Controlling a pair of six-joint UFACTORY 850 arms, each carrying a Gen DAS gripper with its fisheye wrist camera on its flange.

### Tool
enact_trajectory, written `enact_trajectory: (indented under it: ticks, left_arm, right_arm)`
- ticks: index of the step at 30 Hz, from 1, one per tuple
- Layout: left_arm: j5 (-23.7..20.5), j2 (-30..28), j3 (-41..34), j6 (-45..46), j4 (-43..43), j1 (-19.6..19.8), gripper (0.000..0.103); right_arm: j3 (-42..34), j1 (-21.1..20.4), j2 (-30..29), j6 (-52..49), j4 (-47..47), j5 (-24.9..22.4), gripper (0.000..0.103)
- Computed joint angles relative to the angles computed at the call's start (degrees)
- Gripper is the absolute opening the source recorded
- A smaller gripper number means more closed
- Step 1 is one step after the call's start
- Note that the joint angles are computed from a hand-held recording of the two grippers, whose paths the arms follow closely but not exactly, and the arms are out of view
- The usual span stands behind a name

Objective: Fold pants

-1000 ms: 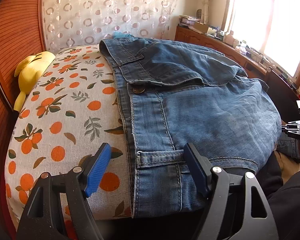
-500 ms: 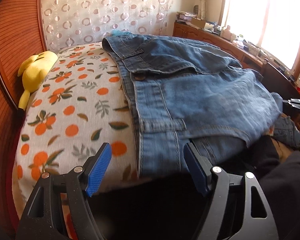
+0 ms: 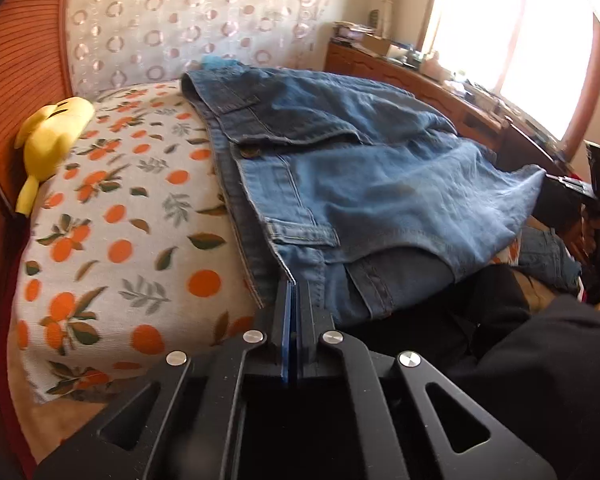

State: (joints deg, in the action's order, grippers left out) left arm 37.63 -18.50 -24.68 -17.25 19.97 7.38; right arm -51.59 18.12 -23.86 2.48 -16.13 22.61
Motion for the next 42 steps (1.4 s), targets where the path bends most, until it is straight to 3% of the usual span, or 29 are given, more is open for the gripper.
enact_trajectory:
  ticks: [8, 17, 32, 42]
  left_arm:
    - [-1.41, 9.88, 2.83, 2.79, -2.29, -0.08, 0.002]
    - [-2.58, 11.53, -2.03, 6.92, -5.19, 0.95, 0.002]
    - [-8.06, -3.88, -27.02, 5.63, -5.08, 3.86, 0.002]
    - [-16.19, -16.39, -44.4, 4.23, -5.42, 5.34, 0.002]
  right_arm:
    - [2.55, 0.79, 4.1, -5.3, 4.8, 4.68, 0.004]
    - [0.03, 1.71, 4.76, -9.61, 9.7, 8.49, 0.004]
    - [-22.48, 5.23, -9.71, -19.85, 24.73, 1.9, 0.004]
    - [-46.86, 6.35, -24.51, -35.44, 39.37, -10.69, 0.004]
